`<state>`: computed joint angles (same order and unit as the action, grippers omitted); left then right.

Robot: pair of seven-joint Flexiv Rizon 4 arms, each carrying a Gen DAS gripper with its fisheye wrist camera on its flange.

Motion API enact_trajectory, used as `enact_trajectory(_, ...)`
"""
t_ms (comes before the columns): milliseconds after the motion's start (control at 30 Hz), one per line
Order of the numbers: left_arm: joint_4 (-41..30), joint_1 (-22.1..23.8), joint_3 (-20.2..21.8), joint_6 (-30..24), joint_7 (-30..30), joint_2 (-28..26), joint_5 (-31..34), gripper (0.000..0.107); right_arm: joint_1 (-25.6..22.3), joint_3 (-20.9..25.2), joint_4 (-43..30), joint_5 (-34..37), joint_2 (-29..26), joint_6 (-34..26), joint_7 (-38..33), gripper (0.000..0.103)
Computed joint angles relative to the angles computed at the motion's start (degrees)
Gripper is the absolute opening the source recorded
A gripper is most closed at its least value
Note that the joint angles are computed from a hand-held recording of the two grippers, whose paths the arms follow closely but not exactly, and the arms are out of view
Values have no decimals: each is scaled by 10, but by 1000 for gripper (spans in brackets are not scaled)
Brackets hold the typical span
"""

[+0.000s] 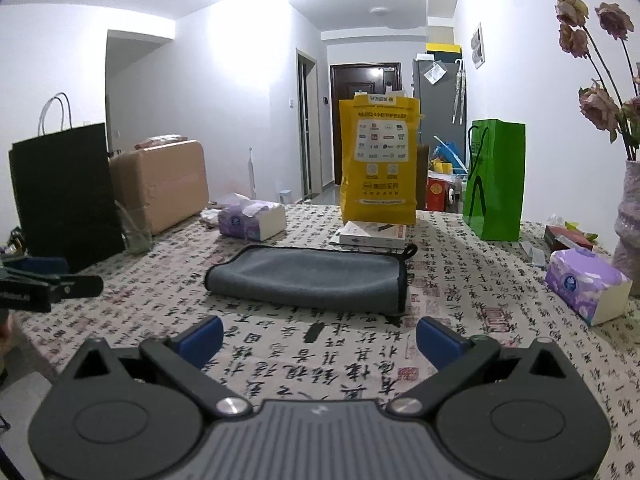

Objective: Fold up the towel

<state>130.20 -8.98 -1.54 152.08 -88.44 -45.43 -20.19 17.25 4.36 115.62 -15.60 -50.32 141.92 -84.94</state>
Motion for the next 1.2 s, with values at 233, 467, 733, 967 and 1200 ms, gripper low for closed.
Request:
enact_trajectory(233, 31, -27, -1, 48, -7, -2, -27, 103, 6, 11, 39, 3, 9, 39, -10, 103)
enact_trajectory(467, 59, -49, -3, 95, -9, -8, -57, 103, 12, 19, 73, 9, 11, 83, -12, 103)
enact_trajectory(733, 106, -52, -12, 127, -60, -9, -69, 103, 53, 10, 100, 83, 4, 126, -47, 103)
enact_trajectory(967, 127, -75, -6, 170, -71, -33, -88, 103, 78, 20, 131, 131, -26, 203, -62, 103)
enact_trajectory(1200, 141, -87, -12, 194, -63, -51, -95, 103, 87, 24, 152, 141, -46, 251, -55, 103)
